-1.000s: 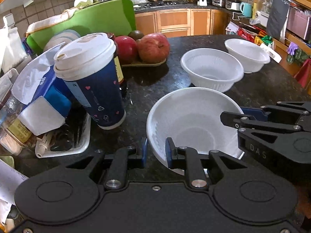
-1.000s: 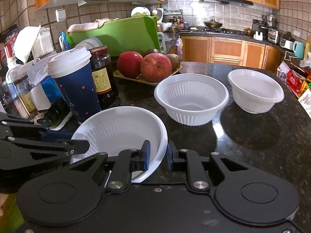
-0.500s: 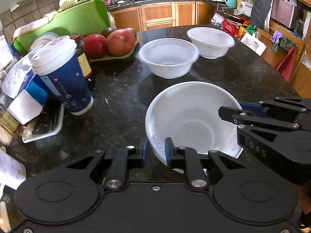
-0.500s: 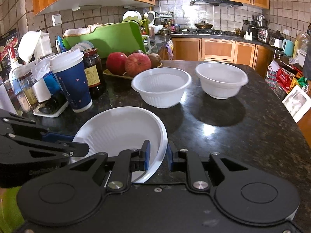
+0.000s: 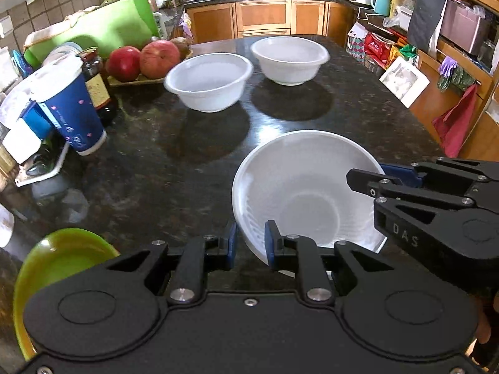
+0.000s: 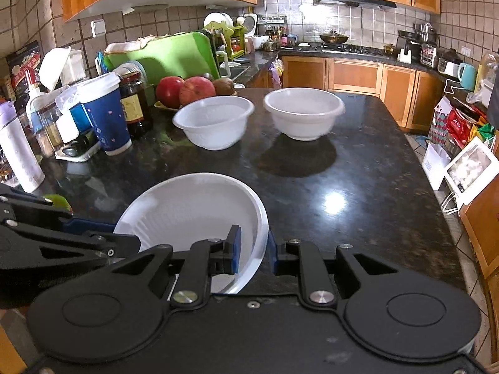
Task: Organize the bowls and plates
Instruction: 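Carry the white plate with the left gripper toward the plate stack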
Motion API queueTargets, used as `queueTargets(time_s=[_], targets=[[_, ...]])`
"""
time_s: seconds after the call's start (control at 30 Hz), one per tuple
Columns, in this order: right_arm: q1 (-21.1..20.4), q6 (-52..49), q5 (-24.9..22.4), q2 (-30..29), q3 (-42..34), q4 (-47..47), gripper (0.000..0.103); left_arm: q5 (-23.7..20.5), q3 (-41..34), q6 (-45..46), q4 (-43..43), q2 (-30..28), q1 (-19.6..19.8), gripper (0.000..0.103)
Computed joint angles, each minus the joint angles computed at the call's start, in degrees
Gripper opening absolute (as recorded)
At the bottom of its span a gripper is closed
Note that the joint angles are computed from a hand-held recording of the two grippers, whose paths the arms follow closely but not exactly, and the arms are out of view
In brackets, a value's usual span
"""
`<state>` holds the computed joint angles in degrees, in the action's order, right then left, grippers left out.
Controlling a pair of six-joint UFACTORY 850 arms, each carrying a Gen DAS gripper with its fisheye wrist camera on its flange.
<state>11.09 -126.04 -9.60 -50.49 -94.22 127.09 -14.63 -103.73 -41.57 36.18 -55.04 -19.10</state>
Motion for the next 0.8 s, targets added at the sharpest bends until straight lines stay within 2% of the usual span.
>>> queueTargets(time_s=[0.1,0.23,0.47,0.6,0.8], targets=[[-1.48,4.79,-1.85,0.45,1.01,-6.50,0.020,-1.05,-0.78,-5.83,4.41,-0.55,-1.08,0.027],[-2.84,6.26,-4.04,0.63,1.77,-9.52,0.020,-2.97,-1.69,-13.10,10.75,-1.21,-2.36,0.027],[-3.35,7.34,-5.23,0.34,1.52,-10.87,0.021,-4.48,-2.39,-16.13,12.62,-1.63,-2.96,0.028],[-3.00,6.47,-4.58,0.13,1.05,-9.41,0.022,-3.21,-1.32,-17.75,15.19,-1.08,-2.77,0.029],[-2.15,-2.77,-2.46,0.20,1.05,2.38,0.022,-0.15,0.91,-17.16,16.65,0.35,-1.95,0.033]])
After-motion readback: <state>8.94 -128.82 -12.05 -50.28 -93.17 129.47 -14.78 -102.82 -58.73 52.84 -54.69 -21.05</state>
